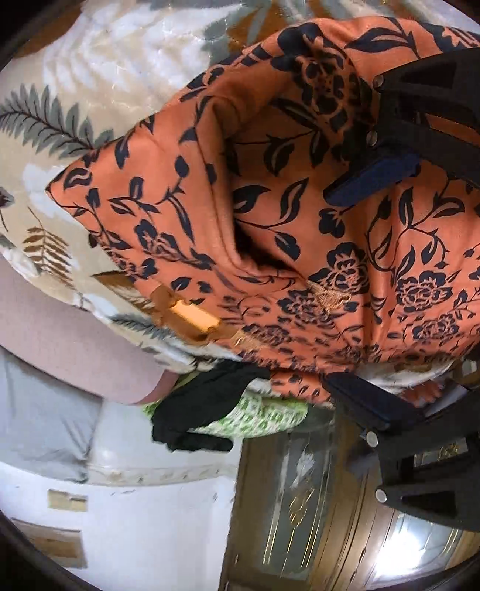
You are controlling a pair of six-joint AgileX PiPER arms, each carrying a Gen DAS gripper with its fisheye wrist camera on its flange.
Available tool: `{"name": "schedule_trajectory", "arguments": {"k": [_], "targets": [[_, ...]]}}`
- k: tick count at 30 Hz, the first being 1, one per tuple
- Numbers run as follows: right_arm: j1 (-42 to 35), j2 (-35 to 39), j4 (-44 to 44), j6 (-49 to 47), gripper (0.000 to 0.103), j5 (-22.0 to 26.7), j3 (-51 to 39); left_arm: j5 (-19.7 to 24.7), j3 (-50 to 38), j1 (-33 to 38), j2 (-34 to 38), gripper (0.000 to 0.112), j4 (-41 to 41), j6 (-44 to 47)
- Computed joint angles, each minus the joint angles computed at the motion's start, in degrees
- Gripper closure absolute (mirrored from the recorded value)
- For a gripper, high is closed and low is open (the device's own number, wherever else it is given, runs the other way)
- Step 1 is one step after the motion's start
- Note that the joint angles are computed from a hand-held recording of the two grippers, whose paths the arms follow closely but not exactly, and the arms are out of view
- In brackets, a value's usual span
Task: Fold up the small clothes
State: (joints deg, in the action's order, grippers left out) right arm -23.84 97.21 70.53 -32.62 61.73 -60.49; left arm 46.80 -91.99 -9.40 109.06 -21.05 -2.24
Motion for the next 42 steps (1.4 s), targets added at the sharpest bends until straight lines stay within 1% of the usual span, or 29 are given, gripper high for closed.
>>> {"name": "schedule_trajectory", "arguments": {"k": [1, 2, 3, 4, 5, 6, 8, 10, 11, 14, 16, 18, 20, 22, 24, 25, 26, 28, 29, 30, 31, 32, 33, 34, 35, 37, 39, 41, 42], "targets": [[-0.4, 0.1, 0.4, -0.5, 0.01, -0.2, 0.0, 1.2, -1.5, 0.2, 1.6, 0.013, -1.3, 0.3], [-0.4, 0.4, 1.2, -1.3, 0.01, -0.6, 0.2, 2.6, -3.1, 0.5, 3.3, 0.019, -2.9, 0.5], [-2.2, 0.6, 1.3, -2.1, 0.01, 0.7, 0.4, 3.6, -3.8, 0.5, 4.4, 0.045, -3.1, -0.1], [-2.7, 1.1, 1.8, -2.2, 0.01, 0.8, 0.5, 5.2, -5.4, 0.2, 5.8, 0.088, -1.5, -1.8], [-3.4, 1.7, 2.6, -2.7, 0.01, 1.1, 0.7, 6.9, -7.2, -0.3, 7.1, 0.11, 0.7, -3.7], [-4.0, 2.5, 3.5, -2.9, 0.01, 1.1, 0.9, 6.8, -7.4, -0.5, 7.6, 0.111, 1.4, -4.3], [-4.6, 3.3, 4.9, -2.9, 0.01, 0.7, 1.3, 5.5, -7.1, -0.5, 6.7, 0.11, 1.8, -3.8], [-5.7, 3.5, 7.6, -4.1, 0.01, 0.6, 2.7, 0.8, -5.5, -1.5, 2.9, 0.11, 3.7, -1.4], [-6.3, 3.3, 8.2, -4.7, 0.01, 0.1, 3.4, -0.8, -5.5, -2.0, 1.5, 0.11, 3.9, 0.6], [-8.6, 3.6, 9.0, -6.1, 0.01, 0.6, 4.4, -5.1, -6.3, -5.1, -1.9, 0.11, 10.6, 3.4], [-10.4, 3.2, 10.5, -7.2, 0.01, 1.5, 5.7, -4.9, -7.6, -5.4, -0.8, 0.11, 12.9, 2.6], [-12.1, 2.3, 11.0, -6.7, 0.01, 1.8, 6.8, -1.4, -9.5, -4.2, 2.7, 0.11, 12.2, 2.0], [-13.2, 2.5, 11.6, -5.9, 0.01, 3.6, 7.1, -0.4, -9.8, -4.1, 5.8, 0.11, 15.9, -1.4], [-13.2, 3.1, 12.2, -4.7, 0.01, 5.3, 6.6, 0.6, -9.0, -3.0, 7.8, 0.109, 15.2, -1.4], [-12.6, 4.3, 13.6, -4.1, 0.01, 6.4, 5.8, -3.2, -4.6, -2.0, 6.0, 0.107, 12.6, 0.3], [-12.0, 5.3, 14.5, -3.5, 0.01, 6.5, 5.1, -2.8, -5.0, -2.2, 6.0, 0.107, 13.0, 0.0], [-11.5, 5.6, 15.0, -2.9, 0.01, 5.7, 4.8, -2.0, -5.9, -2.4, 6.4, 0.107, 13.3, -0.4], [-10.7, 7.3, 16.2, -2.5, 0.009, 3.9, 3.2, -1.7, -6.2, -2.1, 6.5, 0.107, 12.9, -0.2], [-10.8, 7.3, 17.2, -2.6, 0.009, 2.1, 3.4, -1.9, -5.6, -1.9, 6.1, 0.107, 12.4, 0.3], [-11.4, 6.6, 18.4, -2.5, 0.013, -0.7, 4.5, -2.4, -5.2, -1.7, 5.9, 0.106, 12.1, 0.7], [-12.7, 5.4, 21.7, -2.7, 0.017, -3.0, 7.4, -3.3, -4.7, -1.7, 5.8, 0.106, 12.1, 0.9], [-13.6, 4.6, 22.7, -2.5, 0.017, -3.2, 8.8, -4.1, -3.9, -2.1, 5.5, 0.106, 12.8, 1.0], [-13.8, 3.7, 21.5, -2.8, 0.017, -3.0, 8.9, -4.9, -3.1, -2.2, 5.2, 0.106, 13.3, 1.2], [-13.2, 3.2, 17.9, -2.1, 0.015, -3.0, 7.6, -5.4, -3.1, -2.5, 5.5, 0.106, 13.9, 1.1], [-12.4, 2.8, 12.2, -0.4, 0.015, -2.1, 5.2, -5.8, -3.1, -2.5, 5.7, 0.106, 14.0, 1.2], [-11.9, 1.7, 4.9, 2.0, 0.015, -0.1, 1.8, -6.0, -2.8, -2.3, 5.5, 0.106, 13.2, 1.7], [-12.5, -0.5, 0.6, 2.4, 0.015, 0.1, -0.7, -6.3, -2.4, -2.2, 5.2, 0.106, 12.7, 2.3], [-12.4, -0.5, -3.1, 4.1, 0.015, -1.6, -4.8, -6.7, -1.9, -2.3, 5.0, 0.106, 12.8, 2.5], [-11.6, 1.3, -5.2, 6.0, 0.015, -2.3, -8.4, -7.1, -1.6, -2.4, 4.8, 0.106, 12.8, 2.4]]}}
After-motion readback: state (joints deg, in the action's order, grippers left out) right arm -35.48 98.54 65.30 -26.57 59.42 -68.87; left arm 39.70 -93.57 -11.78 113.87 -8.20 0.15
